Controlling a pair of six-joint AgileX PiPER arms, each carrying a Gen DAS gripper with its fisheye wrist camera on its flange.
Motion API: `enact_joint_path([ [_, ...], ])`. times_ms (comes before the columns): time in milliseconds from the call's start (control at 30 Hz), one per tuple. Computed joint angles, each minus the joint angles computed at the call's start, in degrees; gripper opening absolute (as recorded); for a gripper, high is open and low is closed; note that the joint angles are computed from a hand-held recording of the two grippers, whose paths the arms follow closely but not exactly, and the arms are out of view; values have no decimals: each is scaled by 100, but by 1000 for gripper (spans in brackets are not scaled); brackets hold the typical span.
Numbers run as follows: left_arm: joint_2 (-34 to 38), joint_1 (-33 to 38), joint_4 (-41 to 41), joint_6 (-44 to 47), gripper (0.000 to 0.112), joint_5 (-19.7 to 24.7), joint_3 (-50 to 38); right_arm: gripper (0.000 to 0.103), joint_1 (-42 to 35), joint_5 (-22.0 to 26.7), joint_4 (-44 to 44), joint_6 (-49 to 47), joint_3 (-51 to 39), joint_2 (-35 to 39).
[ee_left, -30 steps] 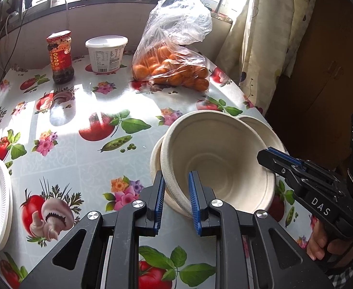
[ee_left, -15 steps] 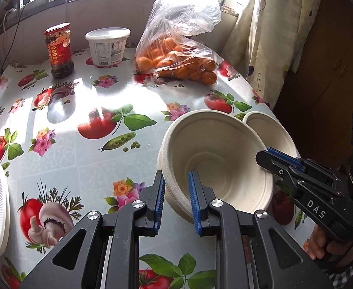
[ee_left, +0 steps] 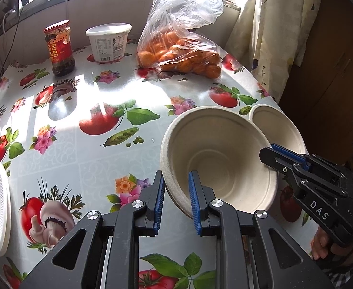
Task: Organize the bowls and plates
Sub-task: 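Lift and carry the two held bowls side by side with both grippers, then lower the bowls onto the table and open both grippers, then move both grippers to the rims of two other beige bowls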
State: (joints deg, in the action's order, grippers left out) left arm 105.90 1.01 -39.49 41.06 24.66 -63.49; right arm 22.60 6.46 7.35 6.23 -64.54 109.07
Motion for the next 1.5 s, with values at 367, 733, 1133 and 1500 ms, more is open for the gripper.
enact_joint_path([
  [367, -9, -15, 65, -66, 23, -26, 20, 20, 26, -15, -172, 139, -2, 15],
  [733, -9, -46, 216, -203, 25, -42, 5, 23, 44, -20, -378, 291, 20, -15],
  [1133, -66, -56, 255, -302, 45, -42, 49, 27, -122, -102, 534, -608, 192, -174],
  [1500, -300, -92, -99, -89, 45, -33, 183, 31, -442, -378, 2395, -2337, 714, -554],
])
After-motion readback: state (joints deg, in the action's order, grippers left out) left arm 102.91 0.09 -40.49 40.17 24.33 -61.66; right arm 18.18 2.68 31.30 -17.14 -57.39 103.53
